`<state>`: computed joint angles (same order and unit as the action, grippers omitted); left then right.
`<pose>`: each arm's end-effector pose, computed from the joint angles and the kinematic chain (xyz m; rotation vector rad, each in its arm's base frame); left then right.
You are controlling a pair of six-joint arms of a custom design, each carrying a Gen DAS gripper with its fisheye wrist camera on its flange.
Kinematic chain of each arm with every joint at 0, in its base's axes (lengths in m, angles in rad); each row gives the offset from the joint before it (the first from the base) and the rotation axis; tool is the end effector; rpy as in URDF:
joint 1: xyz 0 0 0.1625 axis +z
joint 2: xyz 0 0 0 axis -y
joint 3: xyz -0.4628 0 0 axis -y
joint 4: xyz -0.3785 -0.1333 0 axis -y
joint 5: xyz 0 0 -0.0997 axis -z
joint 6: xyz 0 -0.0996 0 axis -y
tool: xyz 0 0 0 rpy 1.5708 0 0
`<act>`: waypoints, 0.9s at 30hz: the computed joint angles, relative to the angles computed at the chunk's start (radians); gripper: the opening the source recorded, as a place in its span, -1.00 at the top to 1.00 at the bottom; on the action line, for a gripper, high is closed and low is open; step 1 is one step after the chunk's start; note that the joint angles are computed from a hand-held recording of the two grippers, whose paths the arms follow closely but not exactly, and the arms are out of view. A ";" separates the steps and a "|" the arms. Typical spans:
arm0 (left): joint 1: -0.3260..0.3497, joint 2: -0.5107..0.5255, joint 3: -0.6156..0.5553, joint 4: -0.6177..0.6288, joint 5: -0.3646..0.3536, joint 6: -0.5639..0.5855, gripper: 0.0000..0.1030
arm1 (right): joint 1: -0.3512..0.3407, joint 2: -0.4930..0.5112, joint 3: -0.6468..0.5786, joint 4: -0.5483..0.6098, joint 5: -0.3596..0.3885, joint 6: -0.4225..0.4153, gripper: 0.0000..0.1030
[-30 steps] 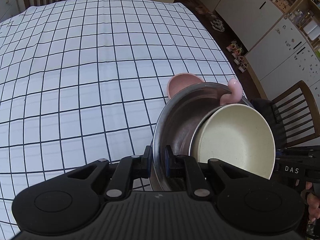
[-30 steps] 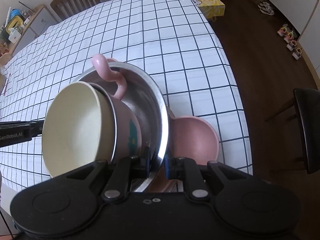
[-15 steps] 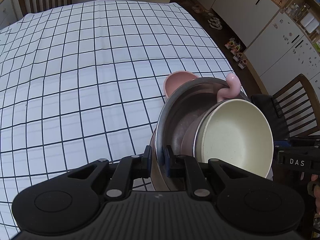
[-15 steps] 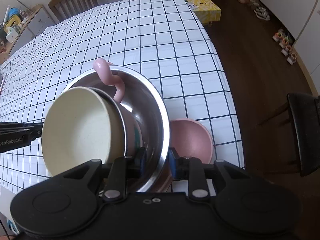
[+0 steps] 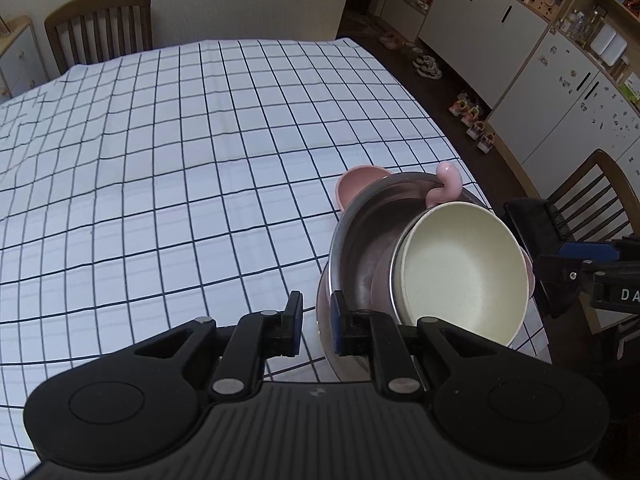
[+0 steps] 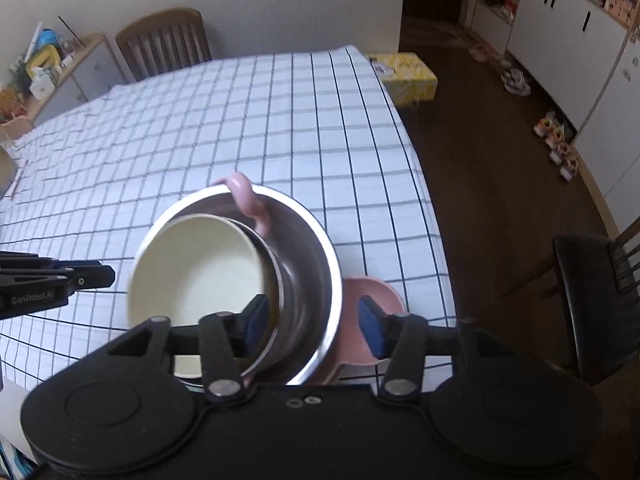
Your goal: Organize plates and bowls
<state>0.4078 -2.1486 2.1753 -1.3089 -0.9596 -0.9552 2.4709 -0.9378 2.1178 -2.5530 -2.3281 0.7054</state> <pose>-0.1062 -0.2533 0.4335 0.3806 2.5235 -0.5199 0.4332 -0.2609 0.0951 0.3314 -2.4076 0.5275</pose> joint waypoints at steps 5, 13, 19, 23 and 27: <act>-0.114 -0.045 -0.039 0.151 0.023 -0.116 0.48 | 0.043 0.010 -0.012 -0.038 -0.005 -0.018 -0.10; -0.390 -0.105 -0.124 0.463 0.039 -0.391 -0.06 | 0.131 0.052 -0.025 -0.141 -0.047 -0.093 -0.42; -0.592 -0.126 -0.188 0.678 -0.008 -0.607 -0.07 | 0.201 0.079 -0.025 -0.250 -0.096 -0.157 -0.69; -0.748 -0.139 -0.216 0.811 -0.056 -0.745 -0.27 | 0.234 0.101 -0.016 -0.341 -0.140 -0.198 -0.87; -0.910 -0.155 -0.231 0.920 -0.132 -0.884 -0.50 | 0.262 0.119 0.002 -0.426 -0.176 -0.212 -0.99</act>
<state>-0.5023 -2.3036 1.9441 -0.3887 -1.0918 -1.8392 2.7329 -0.8192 2.1195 -2.9788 -2.5037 0.4937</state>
